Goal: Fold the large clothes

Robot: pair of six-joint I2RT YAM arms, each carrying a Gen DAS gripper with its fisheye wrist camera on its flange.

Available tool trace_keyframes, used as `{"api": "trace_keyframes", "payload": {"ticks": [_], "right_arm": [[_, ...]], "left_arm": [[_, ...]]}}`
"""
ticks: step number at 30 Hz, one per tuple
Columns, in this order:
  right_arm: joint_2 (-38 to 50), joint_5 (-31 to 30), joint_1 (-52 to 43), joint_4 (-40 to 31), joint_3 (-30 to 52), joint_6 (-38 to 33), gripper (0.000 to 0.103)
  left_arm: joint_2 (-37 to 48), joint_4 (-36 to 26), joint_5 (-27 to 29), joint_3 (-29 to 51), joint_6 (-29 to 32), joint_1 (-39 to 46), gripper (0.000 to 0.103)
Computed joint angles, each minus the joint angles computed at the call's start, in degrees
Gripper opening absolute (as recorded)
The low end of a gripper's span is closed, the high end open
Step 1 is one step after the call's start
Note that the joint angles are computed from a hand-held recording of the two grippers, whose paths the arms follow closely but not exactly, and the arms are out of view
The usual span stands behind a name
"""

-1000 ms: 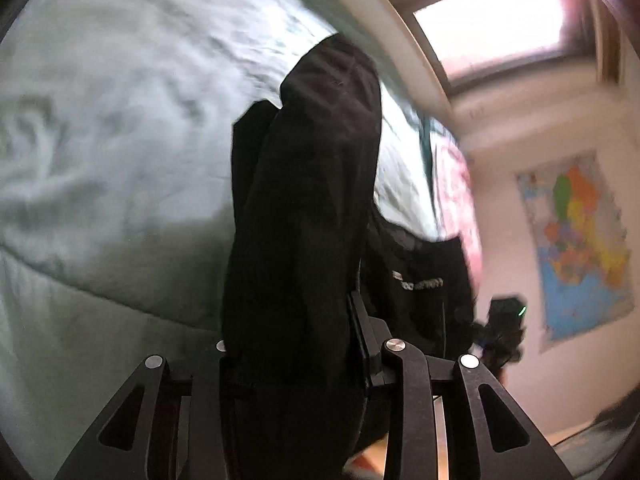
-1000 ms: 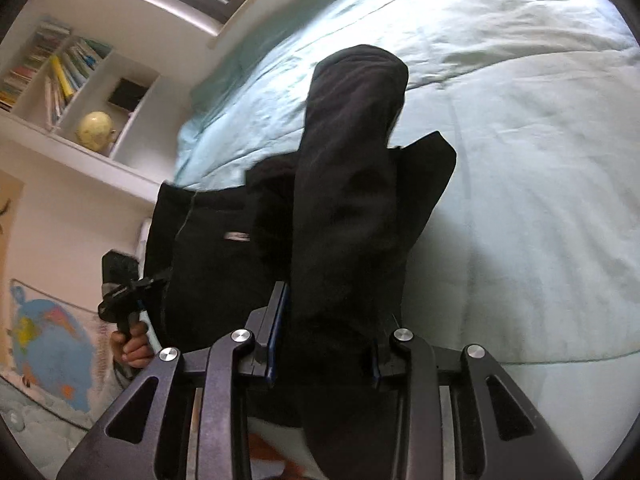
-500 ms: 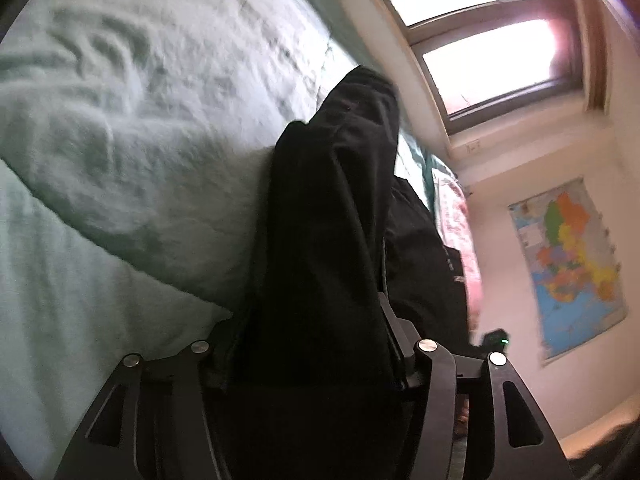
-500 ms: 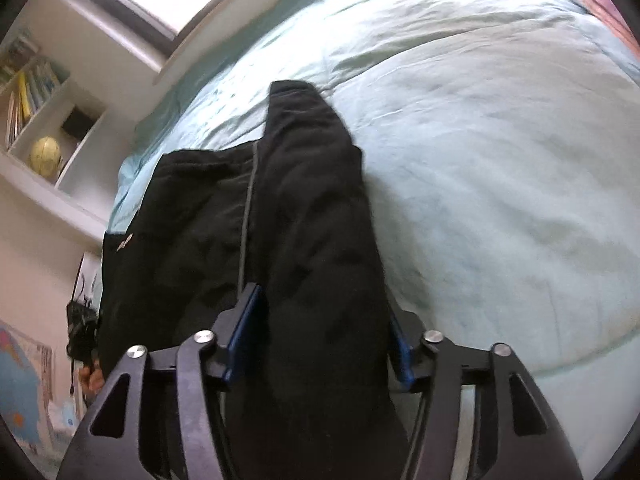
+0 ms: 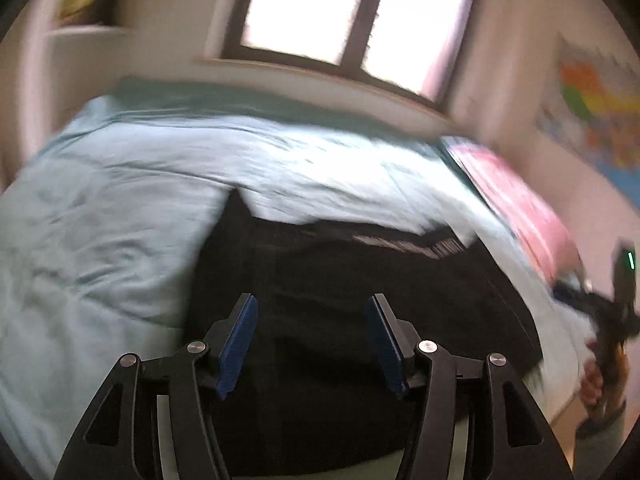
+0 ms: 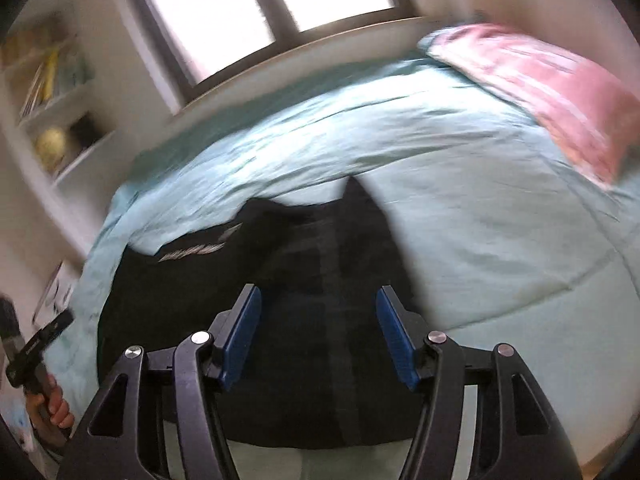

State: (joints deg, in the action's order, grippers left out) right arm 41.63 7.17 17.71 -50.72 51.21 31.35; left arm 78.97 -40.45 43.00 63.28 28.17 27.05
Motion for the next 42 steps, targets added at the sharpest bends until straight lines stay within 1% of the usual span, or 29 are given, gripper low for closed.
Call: {"api": "trace_keyframes", "payload": {"ticks": [1,3,4,5,6,7,8,9,10,12,13,14,17,20,22,23,24,25,26,27,29,30,32,33,35,36,37,39,42], "right_arm": [[5.39,1.55,4.72,2.41,0.98,1.62,0.064],[14.44,2.05,8.60,7.65,2.28,2.34,0.064],[20.22,2.04,9.50,10.27,3.89,2.49,0.064],[25.52,2.19,9.62,11.79,5.82,2.13,0.064],[31.58,2.25,9.93,12.45,8.62,1.52,0.064],[37.48,1.09,9.44,12.17,11.58,0.42,0.064],[43.16,1.37,9.51,12.05,14.53,0.06,0.064],[46.59,2.13,9.14,11.44,15.94,-0.89,0.064],[48.90,2.62,8.87,11.48,16.84,-1.38,0.064],[51.41,1.47,7.69,13.97,16.51,-1.06,0.065],[52.00,0.55,6.98,15.04,16.04,-0.69,0.065],[50.62,0.18,6.50,15.22,14.76,-0.99,0.065],[47.41,-0.24,6.30,17.59,11.54,-0.98,0.065],[42.21,-0.62,6.75,18.14,8.64,0.81,0.065],[38.69,-1.15,7.02,16.41,7.54,3.00,0.065],[35.46,-1.42,7.50,15.51,6.54,4.70,0.066],[32.61,-0.40,8.51,14.91,5.83,5.77,0.066],[30.96,2.18,10.61,13.66,6.50,7.11,0.066],[29.26,6.59,13.42,11.63,7.77,8.55,0.066],[27.87,10.46,15.92,9.38,9.00,9.89,0.066],[25.94,17.52,21.19,4.66,12.04,12.95,0.067],[25.30,20.43,23.67,2.45,13.69,14.40,0.070],[24.40,25.60,28.03,-1.87,17.42,17.04,0.072],[24.47,26.59,28.11,-2.75,19.04,16.69,0.073],[25.32,33.10,33.03,-8.98,24.26,19.88,0.076],[25.95,35.02,34.47,-11.30,26.43,20.84,0.079],[26.75,37.76,36.73,-14.56,29.15,22.54,0.081],[27.49,42.11,40.97,-20.53,33.12,26.70,0.083],[28.97,45.76,45.91,-27.33,37.50,32.16,0.083]], "left_arm": [[-0.22,-0.07,-1.95,-0.52,-0.37,-2.74,0.060],[1.49,2.33,-9.49,-1.98,-2.62,-10.34,0.060],[4.11,4.67,-15.88,-1.73,-5.83,-14.98,0.060],[5.43,6.47,-20.15,-2.24,-7.37,-17.35,0.060],[7.70,8.30,-23.74,-1.97,-8.34,-19.31,0.062],[10.79,10.91,-26.71,-1.58,-9.15,-21.13,0.074],[11.86,12.48,-27.58,-1.67,-9.55,-21.54,0.085],[13.89,14.30,-27.24,-1.16,-10.84,-21.33,0.088],[16.09,14.19,-26.21,0.32,-12.02,-20.62,0.092],[20.89,11.54,-25.62,4.94,-14.10,-20.27,0.095],[22.06,10.71,-26.12,6.50,-14.68,-20.59,0.097],[22.34,9.90,-27.18,7.34,-14.99,-21.18,0.098],[19.23,11.23,-27.22,5.30,-14.96,-21.53,0.098],[14.29,12.55,-24.91,1.84,-15.57,-20.65,0.098],[9.71,11.87,-22.18,0.69,-15.89,-19.17,0.098],[7.42,11.68,-21.70,0.02,-15.94,-18.67,0.098],[4.42,11.64,-21.85,-0.73,-16.15,-18.33,0.098],[0.83,11.77,-22.04,-1.68,-16.40,-18.06,0.098],[-1.72,11.67,-22.88,-2.18,-16.38,-17.90,0.098],[-5.48,11.32,-25.43,-2.83,-16.47,-18.38,0.098],[-12.11,10.24,-28.77,-3.90,-15.93,-18.71,0.098],[-14.35,9.39,-29.30,-3.74,-15.74,-18.62,0.098],[-19.99,7.54,-27.98,-3.47,-15.73,-16.80,0.098],[-22.22,7.46,-27.85,-3.39,-16.23,-16.05,0.098],[-23.67,8.31,-28.38,-2.25,-17.12,-15.53,0.098],[-24.85,7.72,-27.57,-1.61,-17.38,-14.62,0.098],[-25.80,6.38,-24.92,-0.65,-16.96,-11.96,0.098],[-26.43,3.50,-21.56,1.93,-17.39,-8.75,0.098],[-26.32,1.32,-17.65,3.51,-17.96,-5.74,0.098]]}}
